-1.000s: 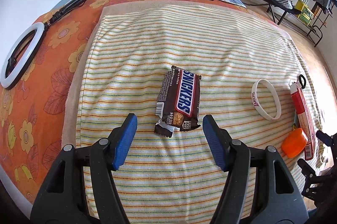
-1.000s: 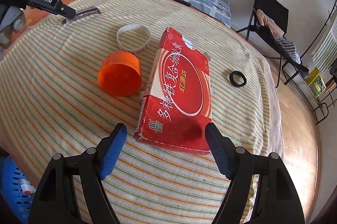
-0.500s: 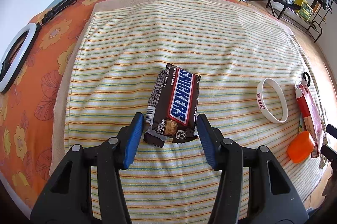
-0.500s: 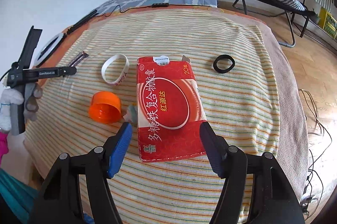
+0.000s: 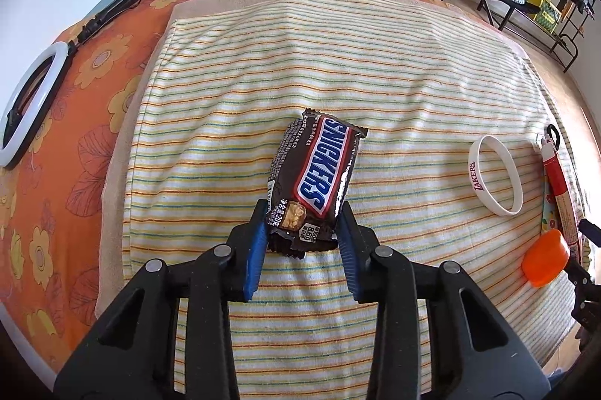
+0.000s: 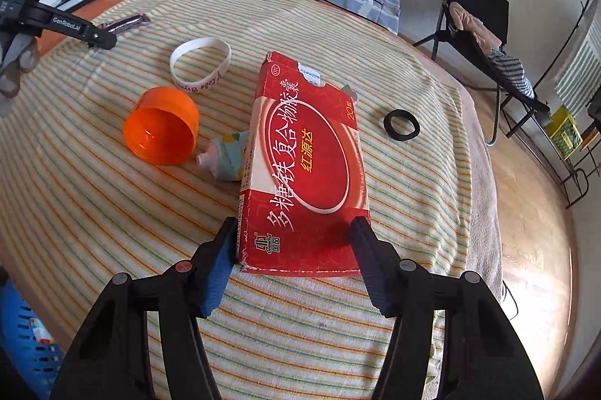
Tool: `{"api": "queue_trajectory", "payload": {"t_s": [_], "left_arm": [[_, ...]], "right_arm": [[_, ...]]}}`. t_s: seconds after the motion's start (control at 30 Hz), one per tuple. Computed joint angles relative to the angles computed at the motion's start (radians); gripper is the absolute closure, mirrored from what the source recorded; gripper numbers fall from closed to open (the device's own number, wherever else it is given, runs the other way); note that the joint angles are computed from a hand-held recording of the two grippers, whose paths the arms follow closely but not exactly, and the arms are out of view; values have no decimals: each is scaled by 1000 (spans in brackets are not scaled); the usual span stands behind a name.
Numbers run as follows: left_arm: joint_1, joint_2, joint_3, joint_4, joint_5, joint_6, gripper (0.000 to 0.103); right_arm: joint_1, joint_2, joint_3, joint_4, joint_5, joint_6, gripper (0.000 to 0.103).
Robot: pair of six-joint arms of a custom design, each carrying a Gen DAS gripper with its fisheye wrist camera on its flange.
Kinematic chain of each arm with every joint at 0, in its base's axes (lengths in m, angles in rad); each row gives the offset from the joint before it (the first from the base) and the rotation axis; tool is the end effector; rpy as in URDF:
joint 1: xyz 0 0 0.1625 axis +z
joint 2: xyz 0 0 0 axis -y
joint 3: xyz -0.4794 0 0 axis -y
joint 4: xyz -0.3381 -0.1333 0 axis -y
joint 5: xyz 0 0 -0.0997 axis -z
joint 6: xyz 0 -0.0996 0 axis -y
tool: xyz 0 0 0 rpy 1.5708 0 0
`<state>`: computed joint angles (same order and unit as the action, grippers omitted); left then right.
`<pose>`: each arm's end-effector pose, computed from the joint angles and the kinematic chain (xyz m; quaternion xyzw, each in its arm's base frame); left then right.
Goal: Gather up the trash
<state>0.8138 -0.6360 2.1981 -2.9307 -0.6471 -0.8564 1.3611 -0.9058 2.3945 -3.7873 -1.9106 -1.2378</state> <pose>-0.1710 -0.4908 0.0303 0.0007 0.8918 -0.2576 0.3720 0.0021 -0.4712 0.1990 0.4005 -0.8316 0.1582 0.3507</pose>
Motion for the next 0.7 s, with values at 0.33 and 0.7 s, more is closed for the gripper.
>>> {"api": "queue_trajectory", "payload": {"t_s": [0.33,0.7], "left_arm": [[0,-12,12,-3,3,-20,82],[-9,-6,10,-18,16,-26,83]], "right_arm": [[-36,-187,-121,416,125,278,68],[-25,-138,-147,315,98,245,68]]}}
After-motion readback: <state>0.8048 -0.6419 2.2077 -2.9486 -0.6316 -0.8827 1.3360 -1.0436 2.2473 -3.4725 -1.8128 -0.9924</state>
